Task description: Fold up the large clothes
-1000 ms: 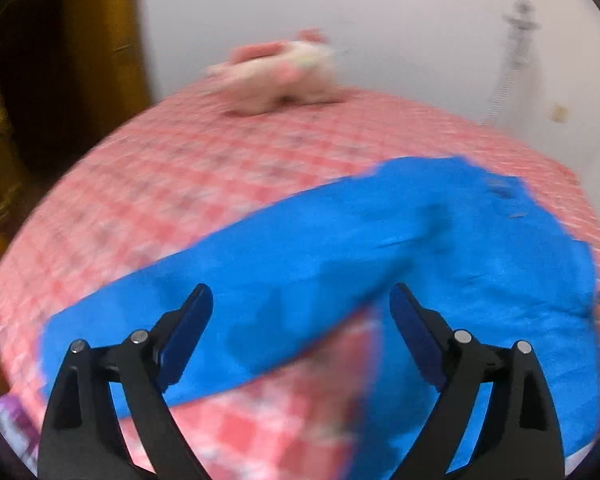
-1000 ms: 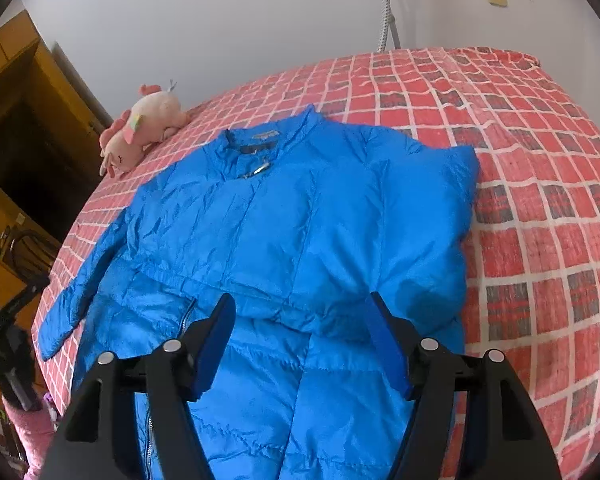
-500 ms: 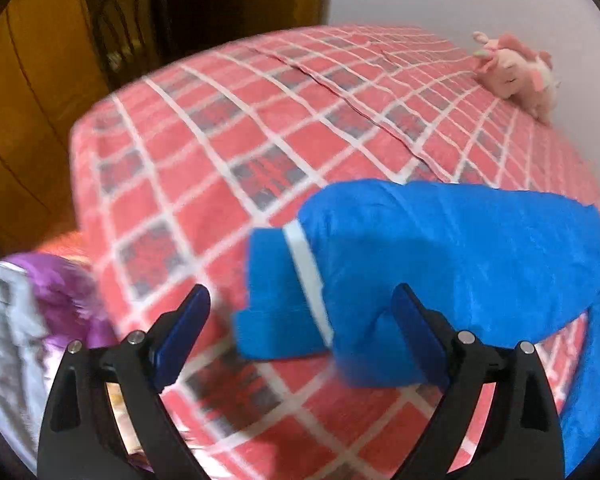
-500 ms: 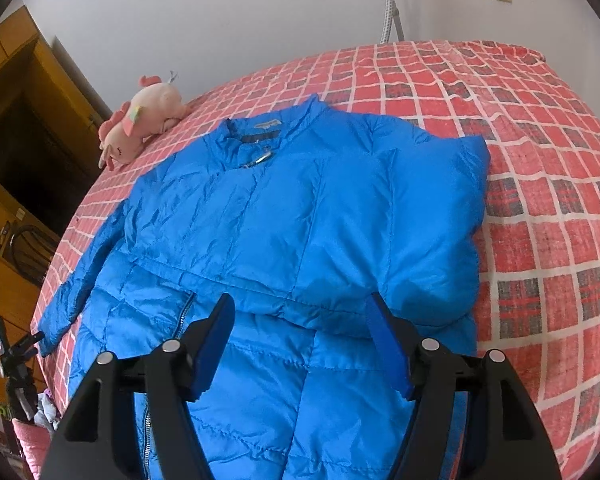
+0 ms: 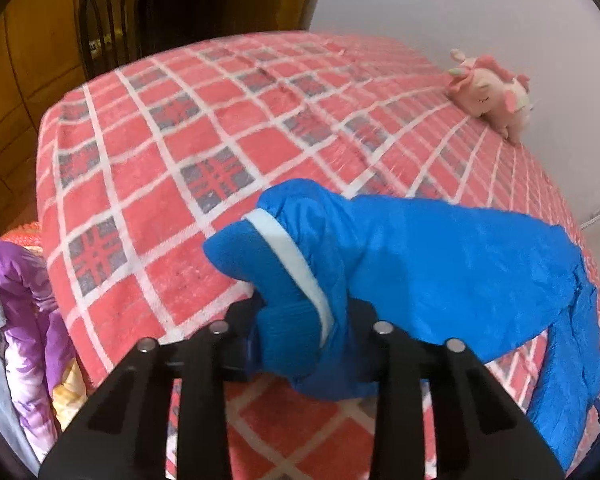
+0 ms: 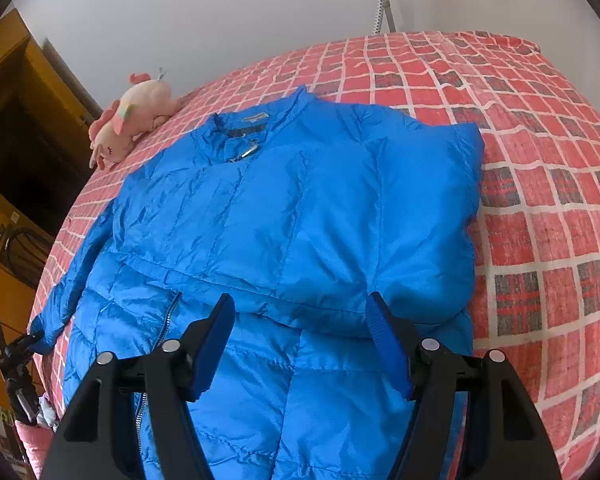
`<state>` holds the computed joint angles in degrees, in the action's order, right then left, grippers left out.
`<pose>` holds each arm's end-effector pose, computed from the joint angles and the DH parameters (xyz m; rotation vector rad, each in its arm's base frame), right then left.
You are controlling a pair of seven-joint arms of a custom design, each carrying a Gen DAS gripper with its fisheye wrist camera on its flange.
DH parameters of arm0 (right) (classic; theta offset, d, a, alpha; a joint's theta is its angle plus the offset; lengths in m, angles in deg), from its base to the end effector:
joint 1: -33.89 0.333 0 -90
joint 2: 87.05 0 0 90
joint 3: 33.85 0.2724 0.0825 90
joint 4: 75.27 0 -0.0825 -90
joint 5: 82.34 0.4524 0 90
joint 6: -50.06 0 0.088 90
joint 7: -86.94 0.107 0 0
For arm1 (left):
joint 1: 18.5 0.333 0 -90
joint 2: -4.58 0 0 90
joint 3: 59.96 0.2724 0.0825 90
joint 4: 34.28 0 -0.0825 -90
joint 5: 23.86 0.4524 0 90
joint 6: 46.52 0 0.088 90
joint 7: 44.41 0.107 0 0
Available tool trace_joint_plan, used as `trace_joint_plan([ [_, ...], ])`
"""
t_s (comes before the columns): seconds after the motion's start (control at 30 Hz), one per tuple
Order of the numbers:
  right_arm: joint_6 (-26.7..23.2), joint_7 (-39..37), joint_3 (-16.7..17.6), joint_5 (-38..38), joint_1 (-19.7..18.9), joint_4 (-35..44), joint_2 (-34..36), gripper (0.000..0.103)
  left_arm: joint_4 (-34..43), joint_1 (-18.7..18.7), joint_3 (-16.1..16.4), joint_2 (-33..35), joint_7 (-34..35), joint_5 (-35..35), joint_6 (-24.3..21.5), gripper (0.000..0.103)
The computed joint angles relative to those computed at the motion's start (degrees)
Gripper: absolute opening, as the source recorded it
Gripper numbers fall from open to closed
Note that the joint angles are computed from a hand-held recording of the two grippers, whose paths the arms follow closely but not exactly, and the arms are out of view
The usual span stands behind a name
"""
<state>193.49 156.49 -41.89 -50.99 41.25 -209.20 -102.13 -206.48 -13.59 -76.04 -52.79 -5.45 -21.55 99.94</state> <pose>0.5690 -0.0104 0.4083 -1.7660 1.8256 -0.1066 0.3906 -0.0388 0.3806 -2.4412 1.0913 -0.5857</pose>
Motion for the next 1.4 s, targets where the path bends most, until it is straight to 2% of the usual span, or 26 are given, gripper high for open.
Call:
trace_joint_plan([
  [0.17,0.33,0.09,-0.1,0.11,-0.13,-0.2,-0.28,0.068,2.1,-1.29,-3.24,-2.45,-2.18,1.51,2.45,0.028],
  [0.23,0.4,0.19,-0.1,-0.02,-0.16,-0.26,-0.3,0.068,5.1,-1.77,-5.22,-1.49,-2.63,2.87,3.64,0.028],
  [0.3,0.35,0.15,-0.14,0.04,-0.11,-0.11,-0.17,0.068,8.12,-2.7,-5.57,1.01,-1.73,3.56,5.99,0.028],
  [0.43,0.45,-0.05,-0.21,0.14,-0.13,-0.14,-0.21,0.068,17.2,-3.06,-8.37,10.46,0.17,5.6,9.81,0.028],
  [0.53,0.63,-0.01,-0.26,0.12,-0.21,-0.14,-0.22,0.068,25.64,-3.32,-9.99,20.55,2.26,7.4,12.96,0.028],
  [0.67,0.54,-0.18,-0.38,0.22,-0.34,0.0,-0.09,0.068,37.09,-2.76,-13.3,33.32,2.7,12.69,14.16,0.028],
  [0.77,0.75,-0.06,-0.36,0.0,-0.56,0.03,0.07,0.068,44.65,-4.19,-14.22,42.27,2.78,17.2,14.38,0.028],
  [0.93,0.66,0.07,-0.31,-0.31,-0.8,0.5,0.76,0.068,55.31,-7.93,-13.85,54.87,3.81,23.02,12.75,0.028],
  [1.07,0.76,0.39,-0.11,-0.62,-1.1,0.79,1.33,0.068,63.97,-12.26,-11.89,64.93,2.35,29.58,8.5,0.028],
  [1.23,0.77,0.84,0.23,-1.19,-1.45,1.27,2.37,0.068,69.68,-16.31,-8.75,72.23,4.93,27.77,5.63,0.028],
  [1.33,0.9,1.4,0.62,-1.91,-1.69,1.66,3.25,0.068,71.58,-17.6,-7.52,75.16,8.54,24.36,4.7,0.028],
  [1.4,1.32,1.6,0.93,-2.56,-1.81,1.78,3.73,0.068,72.28,-17.77,-7.39,76.56,12.42,20.91,4.8,0.033],
])
